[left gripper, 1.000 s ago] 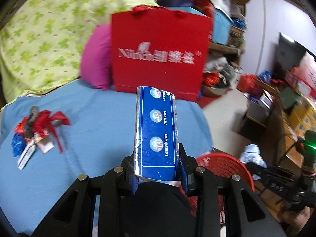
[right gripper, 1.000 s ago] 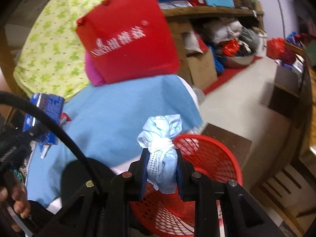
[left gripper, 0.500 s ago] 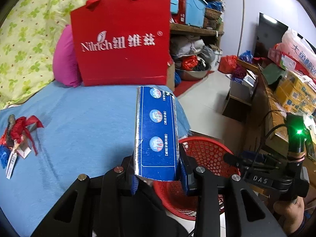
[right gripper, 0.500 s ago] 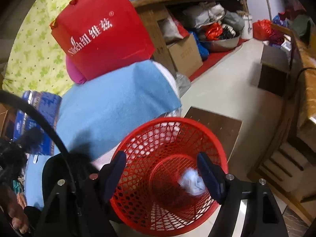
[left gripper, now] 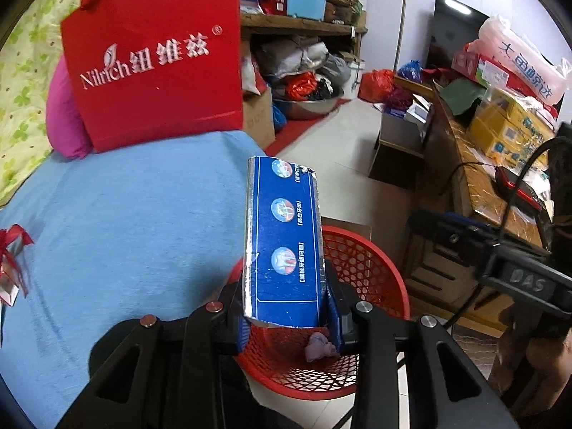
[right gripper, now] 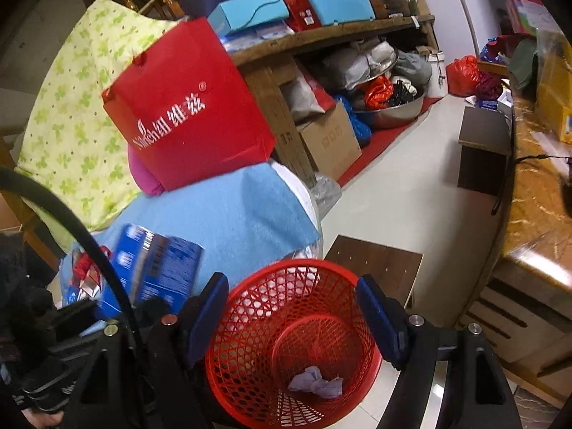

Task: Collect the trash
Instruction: 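Lower the blue box into the red basket and open the left gripper, then return to the pile and grasp the white medicine box with the left gripper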

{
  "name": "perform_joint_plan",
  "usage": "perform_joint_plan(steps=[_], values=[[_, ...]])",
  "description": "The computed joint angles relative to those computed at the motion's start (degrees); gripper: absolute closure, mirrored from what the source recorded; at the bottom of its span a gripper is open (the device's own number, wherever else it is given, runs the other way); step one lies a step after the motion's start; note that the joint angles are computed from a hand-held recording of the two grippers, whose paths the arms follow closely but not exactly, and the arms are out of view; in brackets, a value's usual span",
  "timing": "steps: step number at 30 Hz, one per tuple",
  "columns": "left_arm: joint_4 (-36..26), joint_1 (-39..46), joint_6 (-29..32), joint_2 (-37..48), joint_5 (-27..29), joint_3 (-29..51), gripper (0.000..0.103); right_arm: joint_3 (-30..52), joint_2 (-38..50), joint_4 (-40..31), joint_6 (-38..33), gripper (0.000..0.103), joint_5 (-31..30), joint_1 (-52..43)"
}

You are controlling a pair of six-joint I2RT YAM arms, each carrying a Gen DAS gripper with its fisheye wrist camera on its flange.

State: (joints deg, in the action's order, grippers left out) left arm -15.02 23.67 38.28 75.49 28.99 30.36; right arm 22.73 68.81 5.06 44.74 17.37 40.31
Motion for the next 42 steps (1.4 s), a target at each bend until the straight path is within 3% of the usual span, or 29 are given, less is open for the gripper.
perform_joint_plan(steps=[2,4,19,32,38,42], values=[[0.35,-1.27,-0.98,1.33,-1.26,0.64,0.038,-0.42,-1.30,-0.49,-0.23,0.025,-0.12,-0.61],[0.87,-1.20,-2.03,1.37,-1.43,0.67,0.026,-0.82,-2.16,-0.78,-0.25,0.025,-0.36,-1.31],[-4.72,16.27,1.53,9.57,5.87,10.99,0.026,5.04,5.08,-0.70,-0.64,0.025,-0.03,2.25],[-4.70,35.15,4.34,25.37,8.70,24.90,0.026,22.12,18.68,-4.93,-4.61,0.025,1.32,10.34],[-5.53,41.85,2.92,37.84,7.39,39.47,0.026,33.85,27.91,-6.99,-8.13,0.025,-0.42,13.58],[-7.59,44.94,0.68,47.85,5.57,53.51,0.026,43.03,35.02,-8.44,-10.81,0.025,-2.27,16.35]])
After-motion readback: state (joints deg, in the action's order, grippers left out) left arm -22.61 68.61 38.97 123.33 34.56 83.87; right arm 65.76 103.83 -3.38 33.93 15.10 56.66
